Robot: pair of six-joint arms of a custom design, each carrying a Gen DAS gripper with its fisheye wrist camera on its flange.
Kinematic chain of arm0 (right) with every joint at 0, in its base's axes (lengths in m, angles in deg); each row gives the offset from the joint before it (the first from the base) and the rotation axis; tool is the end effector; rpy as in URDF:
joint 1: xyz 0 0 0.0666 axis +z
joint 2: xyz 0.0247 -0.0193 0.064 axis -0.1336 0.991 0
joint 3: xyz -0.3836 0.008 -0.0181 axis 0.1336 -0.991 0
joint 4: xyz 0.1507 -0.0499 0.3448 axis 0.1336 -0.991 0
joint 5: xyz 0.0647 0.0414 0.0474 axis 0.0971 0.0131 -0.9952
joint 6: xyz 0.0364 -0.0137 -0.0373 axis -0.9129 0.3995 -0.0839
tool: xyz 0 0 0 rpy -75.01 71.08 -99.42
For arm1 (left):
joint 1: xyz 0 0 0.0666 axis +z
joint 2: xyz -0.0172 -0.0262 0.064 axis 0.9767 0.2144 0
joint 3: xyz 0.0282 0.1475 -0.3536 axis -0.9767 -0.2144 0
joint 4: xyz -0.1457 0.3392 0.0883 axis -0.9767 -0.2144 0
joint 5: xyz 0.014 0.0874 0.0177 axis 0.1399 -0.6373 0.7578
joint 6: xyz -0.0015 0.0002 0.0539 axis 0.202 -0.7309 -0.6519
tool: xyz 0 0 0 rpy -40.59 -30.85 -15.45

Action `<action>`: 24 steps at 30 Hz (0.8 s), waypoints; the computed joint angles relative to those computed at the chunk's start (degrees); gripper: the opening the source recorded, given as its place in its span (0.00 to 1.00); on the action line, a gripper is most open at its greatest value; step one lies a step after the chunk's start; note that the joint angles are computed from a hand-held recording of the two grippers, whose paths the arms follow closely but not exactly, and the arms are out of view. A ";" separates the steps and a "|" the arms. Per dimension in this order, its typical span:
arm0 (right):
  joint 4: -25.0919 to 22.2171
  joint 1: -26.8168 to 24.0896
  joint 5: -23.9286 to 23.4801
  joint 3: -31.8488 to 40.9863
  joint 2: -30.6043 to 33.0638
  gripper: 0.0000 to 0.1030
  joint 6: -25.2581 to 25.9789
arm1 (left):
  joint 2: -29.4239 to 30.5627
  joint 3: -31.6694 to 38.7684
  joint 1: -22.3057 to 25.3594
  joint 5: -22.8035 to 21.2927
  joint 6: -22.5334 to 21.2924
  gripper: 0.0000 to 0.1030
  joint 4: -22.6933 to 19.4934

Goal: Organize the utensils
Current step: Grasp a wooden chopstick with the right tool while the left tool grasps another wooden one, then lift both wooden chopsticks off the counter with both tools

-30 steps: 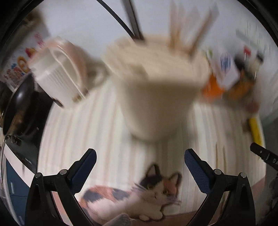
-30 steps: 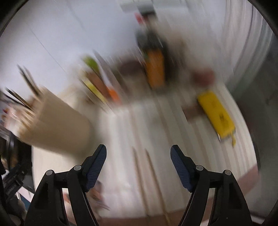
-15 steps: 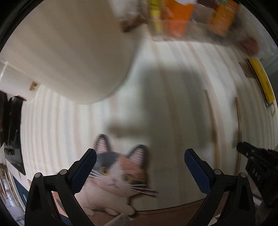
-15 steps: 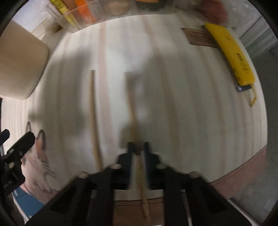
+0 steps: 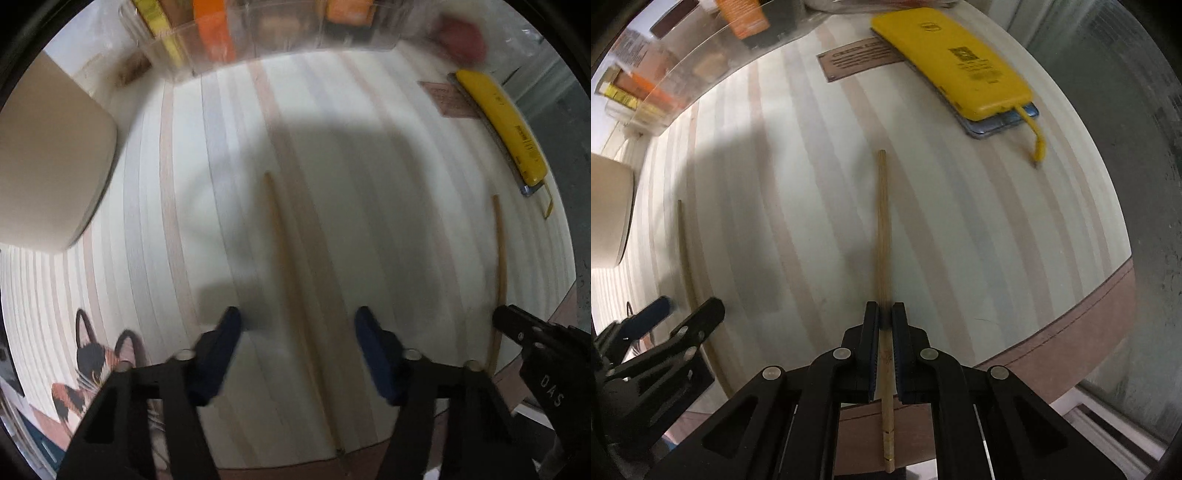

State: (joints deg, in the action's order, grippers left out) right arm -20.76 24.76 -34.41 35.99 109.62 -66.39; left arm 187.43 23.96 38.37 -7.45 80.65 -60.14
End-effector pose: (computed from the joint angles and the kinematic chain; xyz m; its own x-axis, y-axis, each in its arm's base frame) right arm 0.4257 0.2724 0.3446 -0.9755 0.2188 0.0246 0.2198 0.9740 0.0549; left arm 0.4570 -0.3697 0.3730 -0.9821 0.1361 -0.1304 0.1340 0.9907 0.0248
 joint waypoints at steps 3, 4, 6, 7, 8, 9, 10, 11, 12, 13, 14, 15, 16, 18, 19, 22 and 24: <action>0.15 0.07 0.49 -1.30 -0.99 0.07 0.11 | -0.21 0.23 -0.50 -0.76 -0.17 0.06 0.04; -0.08 0.13 0.89 -1.41 -1.07 0.07 0.40 | -0.78 -0.55 -0.23 -0.22 -0.01 0.04 0.39; -0.96 1.00 0.69 1.12 0.62 0.07 -0.01 | -2.49 -2.75 0.29 -0.58 0.54 0.04 0.69; -0.81 1.24 -0.12 1.25 0.64 0.07 -0.03 | -3.77 -4.40 0.68 -1.06 0.63 0.04 0.98; -0.62 1.42 -0.86 1.38 0.65 0.07 0.19 | -4.90 -5.83 1.01 -1.57 0.82 0.04 1.07; -0.43 1.64 -1.31 1.59 0.72 0.07 0.42 | -6.20 -7.44 1.37 -1.75 1.17 0.04 1.31; -0.34 2.08 -1.71 2.09 0.90 0.07 0.62 | -7.75 -9.34 1.86 -1.96 1.51 0.04 1.48; -0.17 2.59 -2.17 2.62 1.10 0.07 0.73 | -9.00 -10.82 2.23 -2.22 1.80 0.04 1.59; 0.01 3.12 -2.71 3.16 1.28 0.07 0.76 | -10.91 -13.03 2.90 -2.45 1.99 0.04 1.72; 0.21 3.72 -3.41 3.87 1.57 0.07 0.89 | -12.39 -14.67 3.52 -2.73 2.01 0.04 1.77; 0.45 4.50 -4.05 4.87 2.07 0.07 0.74 | -14.18 -16.57 4.09 -3.29 2.20 0.04 1.80; 0.60 5.22 -4.53 5.80 2.47 0.07 0.60 | -15.35 -17.93 4.80 -3.55 1.93 0.04 1.96; 0.64 6.21 -5.03 7.17 3.13 0.07 0.49 | -17.19 -19.78 5.57 -3.91 2.03 0.04 1.79; 0.67 8.07 -5.76 9.88 4.54 0.07 -0.17 | -20.98 -23.47 7.21 -4.60 2.42 0.04 1.60; 0.25 9.08 -6.42 12.24 5.87 0.07 -0.29 | -22.76 -25.18 7.97 -4.93 2.43 0.04 1.46; -0.98 12.12 -7.92 17.82 9.61 0.07 -0.29 | -27.53 -29.68 10.40 -5.41 3.22 0.04 0.74; -1.46 13.57 -8.91 20.09 11.64 0.07 -0.21 | -30.19 -33.06 11.45 -5.24 4.11 0.04 0.94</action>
